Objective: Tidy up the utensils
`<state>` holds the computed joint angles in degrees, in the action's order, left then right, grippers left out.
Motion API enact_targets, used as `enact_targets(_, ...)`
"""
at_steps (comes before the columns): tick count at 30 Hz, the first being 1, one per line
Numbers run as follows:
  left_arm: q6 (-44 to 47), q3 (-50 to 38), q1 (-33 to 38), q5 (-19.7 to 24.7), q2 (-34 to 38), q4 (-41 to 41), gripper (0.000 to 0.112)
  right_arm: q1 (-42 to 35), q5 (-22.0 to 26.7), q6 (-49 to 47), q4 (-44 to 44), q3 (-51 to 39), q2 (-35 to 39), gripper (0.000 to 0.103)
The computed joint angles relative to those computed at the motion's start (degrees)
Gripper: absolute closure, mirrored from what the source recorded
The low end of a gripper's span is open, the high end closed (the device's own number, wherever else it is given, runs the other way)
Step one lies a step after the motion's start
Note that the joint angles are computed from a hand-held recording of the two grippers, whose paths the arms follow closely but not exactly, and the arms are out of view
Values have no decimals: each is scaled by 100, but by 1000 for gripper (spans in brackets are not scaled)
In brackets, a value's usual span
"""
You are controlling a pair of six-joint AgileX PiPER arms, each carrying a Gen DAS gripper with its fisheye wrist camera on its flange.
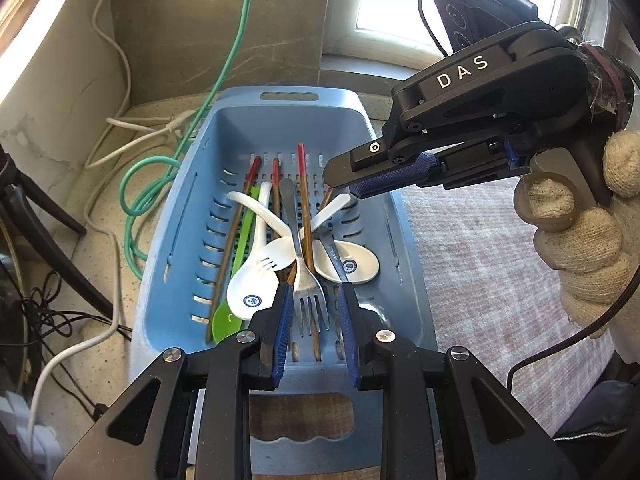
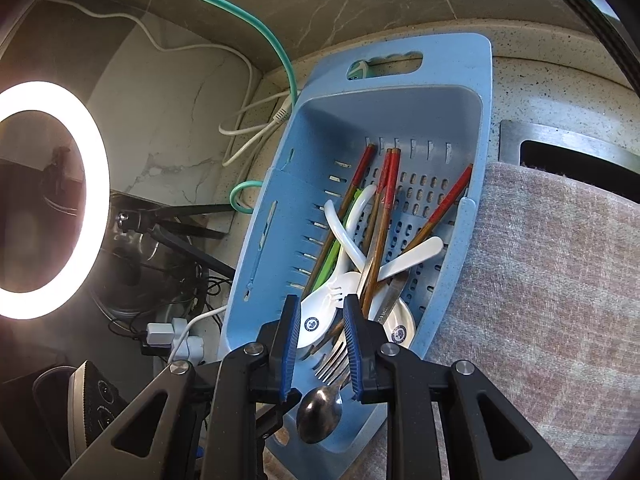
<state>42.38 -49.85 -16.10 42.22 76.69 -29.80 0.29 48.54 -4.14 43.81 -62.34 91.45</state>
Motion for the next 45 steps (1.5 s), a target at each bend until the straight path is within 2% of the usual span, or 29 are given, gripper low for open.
enact_targets(3,-74,11,-3,25,-72,35,90,65,-31,86,-172,10,-99,82)
enact_targets(5,-137,28,-12,42,-134,68,90,94,-51,138,-272,33,-180,75)
enact_targets(8,-257,53,-21,71,-235,147,90,127,-85,188,-437,101,-349,72)
enact_targets(10,-382,77,-27,93,-308,207,81,147,-89,221,-559,133,-444,71)
enact_targets(14,-658,149,-84,100,-485,332,66,104,-102,254,-698,263,-660,56)
enact_targets(16,-898,189,-154,89,-597,466,56,94,-112,318,-801,319,-768,56)
enact_targets(21,-1940,252,-498,-37,-904,1130,40,41,-47,489,-1077,436,-1025,55)
enact_targets(26,-2862,260,-700,10,-1241,1600,39,37,-75,595,-1437,616,-1471,54)
enact_targets(33,-4278,101,-1215,291,-1767,2540,39,114,-45,720,-1951,823,-2242,53)
enact_targets(35,-4644,35,-1386,392,-1886,2772,39,156,-39,735,-2075,872,-2468,40)
enact_targets(38,-5219,-50,-1672,536,-2059,3128,39,281,-70,822,-2308,942,-2841,38)
enact_targets(39,-5387,-80,-1775,597,-2094,3232,35,396,-81,961,-2512,930,-2940,37)
enact_targets(40,-5617,-101,-1907,653,-2139,3400,31,520,-98,1093,-2733,926,-3047,35)
enact_targets(43,-6292,-119,-2379,768,-2279,3938,30,962,-130,1557,-3449,943,-3372,22)
enact_targets(45,-6699,-132,-2670,878,-2328,4248,30,1244,-132,1884,-3884,975,-3566,19)
